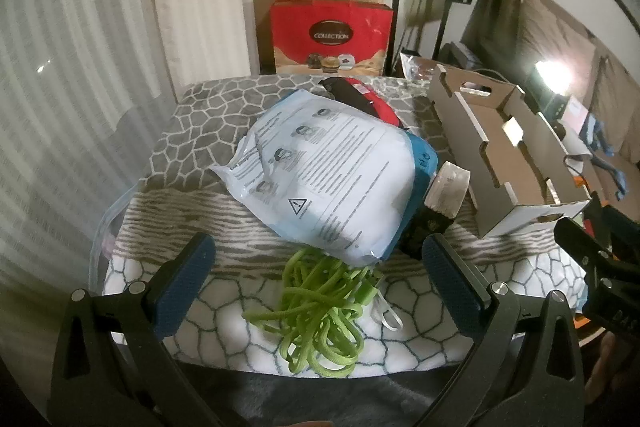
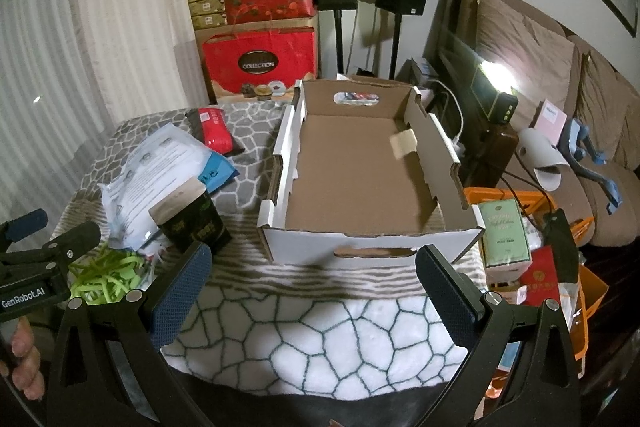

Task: Organize objects
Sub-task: 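Reach the left gripper toward the small beige box beside the mask bag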

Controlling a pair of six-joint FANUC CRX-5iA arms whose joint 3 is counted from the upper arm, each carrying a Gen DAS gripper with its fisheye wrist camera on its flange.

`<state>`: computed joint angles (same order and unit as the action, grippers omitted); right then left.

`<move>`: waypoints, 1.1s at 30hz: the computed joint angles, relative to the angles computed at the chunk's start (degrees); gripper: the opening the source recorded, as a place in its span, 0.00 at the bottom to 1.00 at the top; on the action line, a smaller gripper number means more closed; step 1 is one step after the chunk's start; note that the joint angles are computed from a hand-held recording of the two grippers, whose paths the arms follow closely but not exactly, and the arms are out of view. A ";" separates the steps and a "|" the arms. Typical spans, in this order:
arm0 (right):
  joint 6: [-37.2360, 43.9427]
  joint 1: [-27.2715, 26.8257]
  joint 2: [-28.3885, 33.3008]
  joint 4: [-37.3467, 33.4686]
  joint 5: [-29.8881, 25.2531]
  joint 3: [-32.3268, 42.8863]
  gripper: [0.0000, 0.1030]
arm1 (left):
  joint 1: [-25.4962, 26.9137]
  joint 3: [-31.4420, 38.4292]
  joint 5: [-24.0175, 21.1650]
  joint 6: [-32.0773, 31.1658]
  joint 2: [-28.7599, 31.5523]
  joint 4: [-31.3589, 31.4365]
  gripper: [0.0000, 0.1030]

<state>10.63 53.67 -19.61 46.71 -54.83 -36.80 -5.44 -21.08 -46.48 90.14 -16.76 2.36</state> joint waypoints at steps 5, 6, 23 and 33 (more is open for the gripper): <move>0.32 -0.23 0.32 -0.02 0.02 0.53 1.00 | -0.13 0.22 0.15 -0.33 0.21 0.20 1.00; 0.36 -0.29 0.36 -0.01 0.01 0.59 1.00 | -0.15 0.31 0.18 -0.41 0.29 0.24 1.00; 1.12 -1.43 0.65 0.18 0.64 1.21 1.00 | -0.46 2.18 0.29 -0.36 1.52 0.16 1.00; 1.37 -1.71 0.72 -0.05 0.61 1.52 1.00 | -0.62 2.76 0.23 -0.55 1.94 0.27 1.00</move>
